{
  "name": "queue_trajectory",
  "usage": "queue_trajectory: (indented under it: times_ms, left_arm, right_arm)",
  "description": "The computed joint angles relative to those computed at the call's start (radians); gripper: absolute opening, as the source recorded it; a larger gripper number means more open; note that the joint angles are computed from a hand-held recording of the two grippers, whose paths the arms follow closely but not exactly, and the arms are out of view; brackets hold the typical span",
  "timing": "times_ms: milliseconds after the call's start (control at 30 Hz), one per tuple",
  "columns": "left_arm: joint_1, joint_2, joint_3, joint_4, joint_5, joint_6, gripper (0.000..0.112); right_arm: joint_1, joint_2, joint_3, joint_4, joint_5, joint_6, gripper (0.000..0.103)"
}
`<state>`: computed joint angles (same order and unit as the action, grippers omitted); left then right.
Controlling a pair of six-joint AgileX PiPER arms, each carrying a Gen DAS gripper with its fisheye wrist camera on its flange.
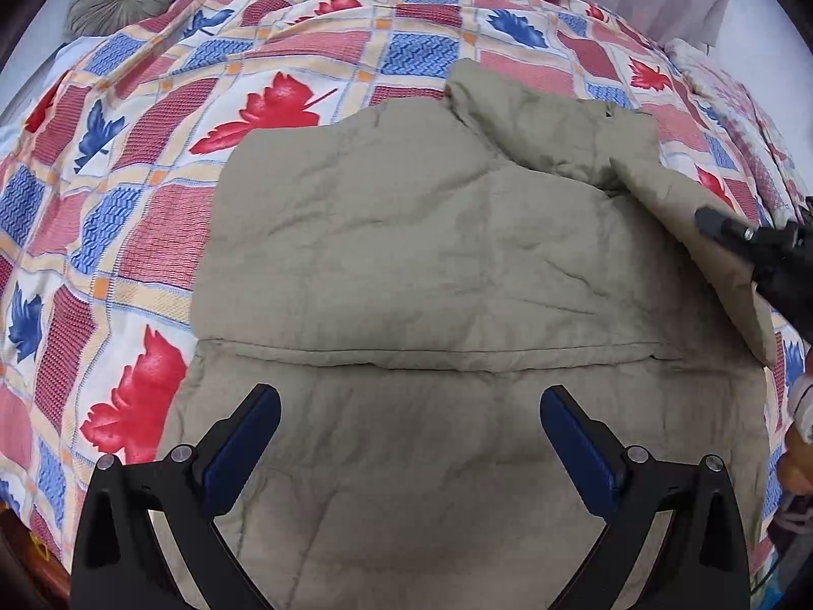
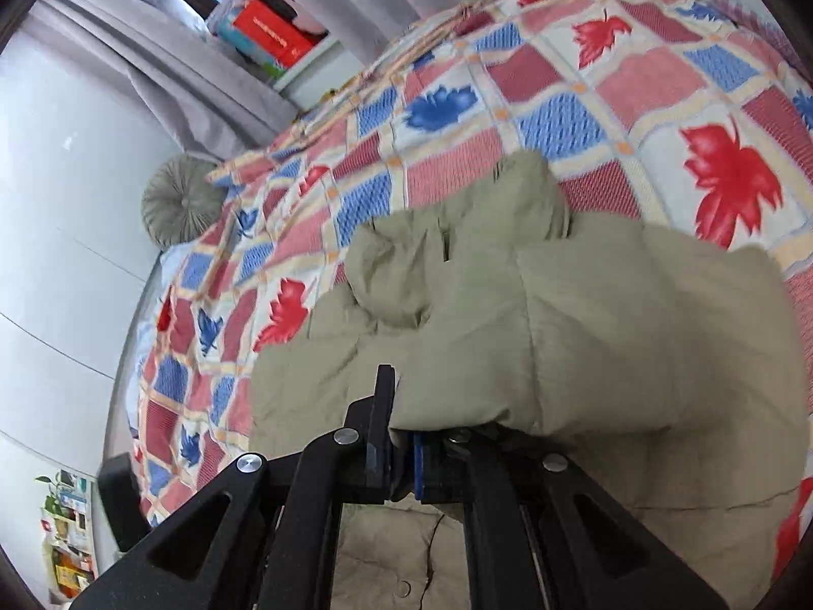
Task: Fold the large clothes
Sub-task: 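Fold the held sleeve and side panel across the body, open the right tool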
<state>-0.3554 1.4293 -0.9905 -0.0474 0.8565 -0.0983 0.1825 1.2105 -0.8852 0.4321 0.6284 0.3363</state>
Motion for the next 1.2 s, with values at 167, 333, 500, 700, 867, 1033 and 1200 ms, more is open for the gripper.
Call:
queue_trajectory:
  times_ms: [167,333,500,700,867,1033,1200]
  left_arm:
    - [0.088,0.002,0.019,-0.047,-0.011,0.075,0.102]
    - [0.102,0.009,0.004,-0.089,-0.011,0.113,0.102]
    - [0.097,0.027,-0.036,-0.135,-0.003,0.141,0.102]
    - [0.118,0.051,-0.070,-0.170,-0.002,0.186,0.102]
    - [0.197,0.061,-0.096,-0.211,0.016,0.249,0.102]
    - [0.287,0.077,-0.126,-0.243,0.031,0.316,0.102]
    - [0.353,0.089,-0.147,-0.320,0.056,0.350,0.102]
  right_arm:
    - [0.082,0.139,0.054,-0.029,-0.054,0.106,0.010]
    - [0.062,0.109,0.079,-0.004,-0.009,0.137,0.049]
    - [0.114,0.001,0.048,-0.187,0.093,0.329,0.072]
    - [-0.054,-0.107,0.120,-0.120,0.070,0.369,0.072]
    - [-0.107,-0.029,0.091,-0.081,0.019,0.361,0.016]
    - [0.108,0.121,-0.117,-0.279,0.013,0.420,0.011]
    - [0.344,0.312,-0.328,-0.476,0.153,0.487,0.019]
